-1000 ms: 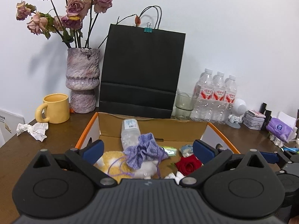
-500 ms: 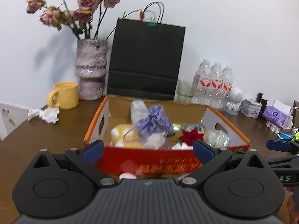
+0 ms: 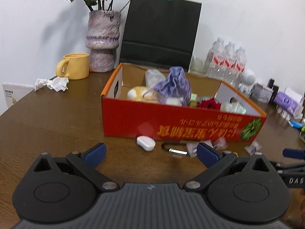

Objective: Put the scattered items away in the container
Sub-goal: 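Move both tools back toward the remaining items on the table, then grasp the white round object with left tool while right tool grasps a clear wrapped candy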

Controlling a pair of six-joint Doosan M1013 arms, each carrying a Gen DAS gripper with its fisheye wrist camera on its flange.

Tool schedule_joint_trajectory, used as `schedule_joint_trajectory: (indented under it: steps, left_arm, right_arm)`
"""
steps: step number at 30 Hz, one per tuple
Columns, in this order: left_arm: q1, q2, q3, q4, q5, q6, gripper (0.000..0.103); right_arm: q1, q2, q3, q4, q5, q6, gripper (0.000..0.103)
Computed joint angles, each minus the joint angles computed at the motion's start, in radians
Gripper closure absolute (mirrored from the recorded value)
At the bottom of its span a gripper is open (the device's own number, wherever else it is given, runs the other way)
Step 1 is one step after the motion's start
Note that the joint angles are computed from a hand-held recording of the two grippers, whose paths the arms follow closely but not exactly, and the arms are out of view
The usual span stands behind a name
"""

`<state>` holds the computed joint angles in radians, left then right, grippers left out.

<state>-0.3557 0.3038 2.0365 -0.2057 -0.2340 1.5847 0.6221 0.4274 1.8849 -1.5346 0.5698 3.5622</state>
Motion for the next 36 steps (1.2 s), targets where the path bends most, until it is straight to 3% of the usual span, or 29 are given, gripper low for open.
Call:
schedule_joint_trajectory:
  steps: [5, 16, 20, 23, 27, 31, 33, 36]
  left_arm:
    - [-0.001, 0.003, 0.001, -0.005, -0.001, 0.013, 0.000]
    - [-0.003, 0.028, -0.033, -0.345, 0.022, 0.346, 0.000]
    - [0.002, 0.043, -0.057, -0.349, 0.035, 0.376, 0.000]
    - [0.003, 0.058, -0.077, -0.366, 0.038, 0.422, 0.007]
    - [0.005, 0.076, -0.106, -0.543, 0.069, 0.604, 0.019]
    - [0.018, 0.086, -0.122, -0.440, 0.109, 0.511, 0.030]
    - [0.024, 0.089, -0.128, -0.327, 0.131, 0.404, 0.035]
    - [0.023, 0.089, -0.128, -0.341, 0.135, 0.427, 0.042]
  right_arm:
    - [-0.003, 0.007, -0.006, 0.027, -0.009, -0.032, 0.000]
    - [-0.017, 0.008, -0.009, 0.051, -0.012, -0.031, 0.000]
    - [-0.031, 0.014, -0.016, 0.051, -0.013, -0.028, 0.000]
    - [-0.040, 0.022, -0.027, 0.029, 0.002, -0.015, 0.002]
    - [-0.059, 0.031, -0.042, 0.027, -0.032, -0.038, 0.009]
    - [-0.067, 0.043, -0.062, 0.068, -0.069, -0.112, 0.021]
    - [-0.070, 0.045, -0.065, 0.078, -0.088, -0.128, 0.026]
    - [-0.074, 0.037, -0.051, 0.024, -0.127, -0.078, 0.047]
